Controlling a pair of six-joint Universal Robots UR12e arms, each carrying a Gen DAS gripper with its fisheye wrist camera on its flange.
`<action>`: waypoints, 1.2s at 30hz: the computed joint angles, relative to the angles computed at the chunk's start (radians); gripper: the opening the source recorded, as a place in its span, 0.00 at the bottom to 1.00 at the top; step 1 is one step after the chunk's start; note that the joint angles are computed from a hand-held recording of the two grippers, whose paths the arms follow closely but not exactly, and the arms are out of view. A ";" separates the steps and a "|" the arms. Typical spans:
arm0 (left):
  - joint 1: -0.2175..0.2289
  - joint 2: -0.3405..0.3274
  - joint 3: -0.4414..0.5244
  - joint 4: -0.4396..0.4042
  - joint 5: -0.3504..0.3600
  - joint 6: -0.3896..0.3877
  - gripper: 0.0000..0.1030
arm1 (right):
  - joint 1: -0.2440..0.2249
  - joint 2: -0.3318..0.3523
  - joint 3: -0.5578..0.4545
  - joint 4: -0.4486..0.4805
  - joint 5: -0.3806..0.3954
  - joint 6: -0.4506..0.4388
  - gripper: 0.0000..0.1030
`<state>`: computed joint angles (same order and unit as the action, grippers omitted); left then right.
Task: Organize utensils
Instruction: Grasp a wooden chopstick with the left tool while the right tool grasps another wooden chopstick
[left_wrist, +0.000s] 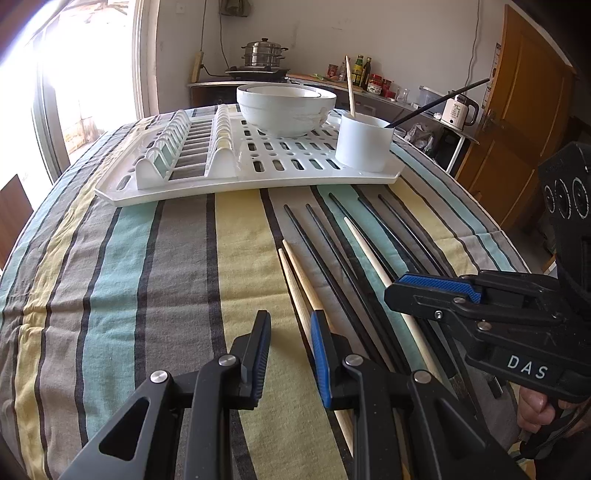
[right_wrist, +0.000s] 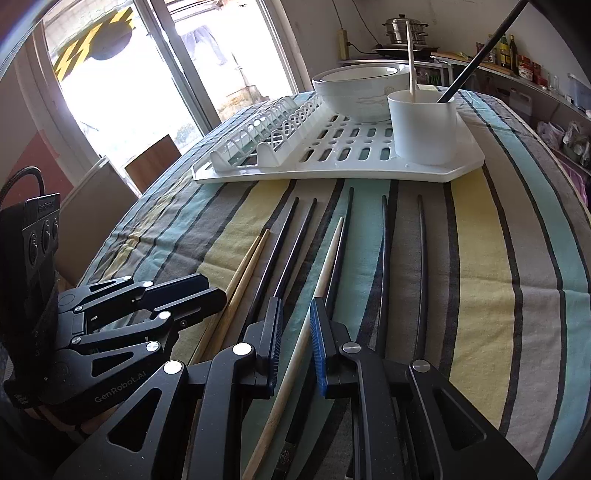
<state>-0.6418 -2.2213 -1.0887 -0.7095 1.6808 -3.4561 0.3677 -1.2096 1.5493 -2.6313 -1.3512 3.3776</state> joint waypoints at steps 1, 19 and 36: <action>0.000 -0.001 0.002 0.000 0.000 0.004 0.22 | 0.001 0.004 -0.008 0.012 -0.006 -0.002 0.16; 0.005 -0.037 0.065 -0.047 0.029 0.048 0.25 | 0.016 0.069 -0.127 0.129 -0.123 -0.047 0.16; 0.025 -0.061 0.115 -0.083 -0.003 0.065 0.21 | 0.025 0.110 -0.210 0.222 -0.182 -0.073 0.16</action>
<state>-0.6172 -2.2825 -0.9741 -0.7924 1.6774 -3.3906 0.3932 -1.0994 1.3397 -2.4093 -1.5329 3.3043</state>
